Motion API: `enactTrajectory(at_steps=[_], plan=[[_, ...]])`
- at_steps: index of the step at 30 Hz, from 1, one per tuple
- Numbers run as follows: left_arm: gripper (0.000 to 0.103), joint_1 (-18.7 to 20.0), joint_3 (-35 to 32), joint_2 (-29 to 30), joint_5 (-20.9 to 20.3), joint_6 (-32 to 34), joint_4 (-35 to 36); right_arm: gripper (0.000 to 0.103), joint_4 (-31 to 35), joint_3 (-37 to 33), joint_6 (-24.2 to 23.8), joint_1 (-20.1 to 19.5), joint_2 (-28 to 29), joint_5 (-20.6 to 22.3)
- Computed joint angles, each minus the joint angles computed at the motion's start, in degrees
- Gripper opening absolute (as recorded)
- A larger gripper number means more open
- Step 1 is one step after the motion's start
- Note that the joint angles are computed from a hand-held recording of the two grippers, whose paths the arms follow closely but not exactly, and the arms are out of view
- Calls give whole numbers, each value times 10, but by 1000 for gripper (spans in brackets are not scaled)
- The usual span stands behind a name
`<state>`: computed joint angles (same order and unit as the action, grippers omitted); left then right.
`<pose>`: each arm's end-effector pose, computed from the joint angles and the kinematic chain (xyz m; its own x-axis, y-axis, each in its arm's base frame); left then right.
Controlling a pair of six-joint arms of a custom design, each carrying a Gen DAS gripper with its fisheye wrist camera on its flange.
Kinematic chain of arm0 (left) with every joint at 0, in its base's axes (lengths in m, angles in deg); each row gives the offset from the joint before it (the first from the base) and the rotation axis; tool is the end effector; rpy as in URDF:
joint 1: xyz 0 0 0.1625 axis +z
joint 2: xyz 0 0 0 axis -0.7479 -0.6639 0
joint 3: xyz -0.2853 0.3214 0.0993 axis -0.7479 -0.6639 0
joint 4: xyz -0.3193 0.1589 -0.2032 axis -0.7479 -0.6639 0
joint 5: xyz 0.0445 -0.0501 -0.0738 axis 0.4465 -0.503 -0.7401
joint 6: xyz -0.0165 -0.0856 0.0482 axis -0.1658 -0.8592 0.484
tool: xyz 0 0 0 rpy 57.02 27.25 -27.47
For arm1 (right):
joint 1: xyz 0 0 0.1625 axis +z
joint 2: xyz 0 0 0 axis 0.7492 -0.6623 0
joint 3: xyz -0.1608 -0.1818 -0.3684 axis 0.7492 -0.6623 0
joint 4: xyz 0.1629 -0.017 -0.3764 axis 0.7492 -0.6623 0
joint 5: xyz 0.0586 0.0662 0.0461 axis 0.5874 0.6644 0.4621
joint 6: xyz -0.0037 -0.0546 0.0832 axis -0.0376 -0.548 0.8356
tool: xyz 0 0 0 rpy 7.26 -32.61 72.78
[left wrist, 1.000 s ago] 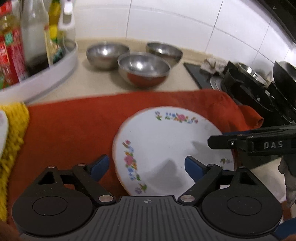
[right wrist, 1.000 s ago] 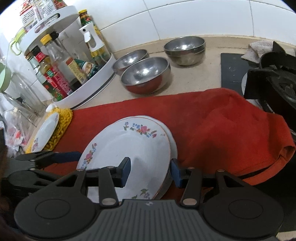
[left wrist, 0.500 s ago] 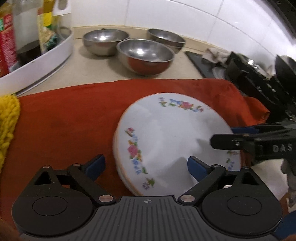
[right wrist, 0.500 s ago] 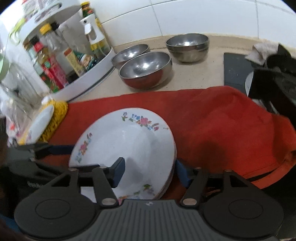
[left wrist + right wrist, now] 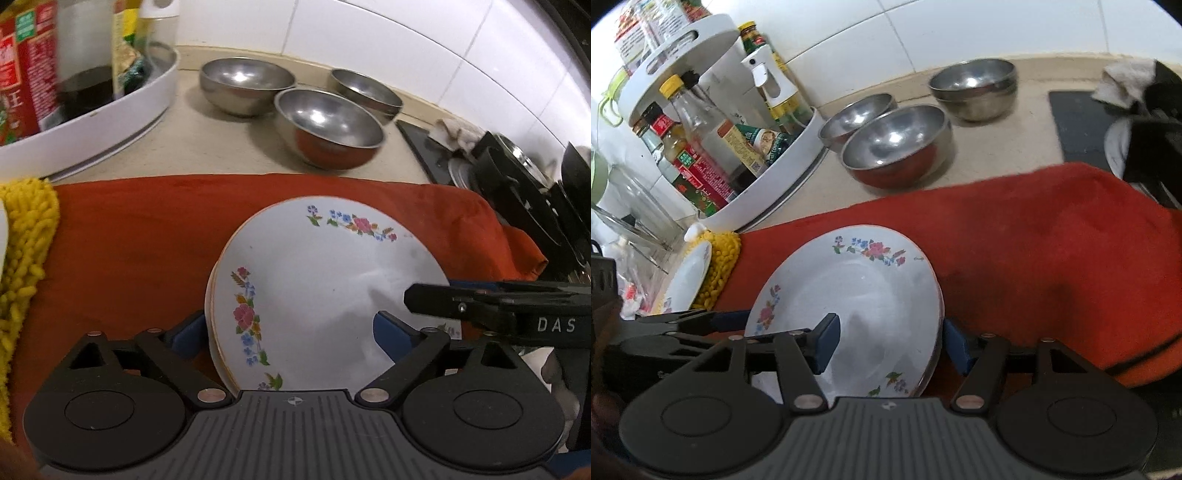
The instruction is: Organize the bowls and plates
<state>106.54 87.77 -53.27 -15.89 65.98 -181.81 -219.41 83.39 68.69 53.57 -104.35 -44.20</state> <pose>-0.0867 -0.4807 0.1525 -0.7939 0.3928 -0.4642 0.5404 0.8058 -0.2422 0.1894 -0.4456 0.0814 -0.9369 0.0341 0.3480 -0.1721 0.8213 -0.5439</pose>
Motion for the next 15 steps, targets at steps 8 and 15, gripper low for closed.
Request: enactTrajectory(at_steps=[8,15], plan=[[95,1,11,-14,17,1,-22,57,20,-28,-24,5,15,-12],[100,-19,41,-47,88,-40,-51,57,25,-20,-22,3,-5,-12]])
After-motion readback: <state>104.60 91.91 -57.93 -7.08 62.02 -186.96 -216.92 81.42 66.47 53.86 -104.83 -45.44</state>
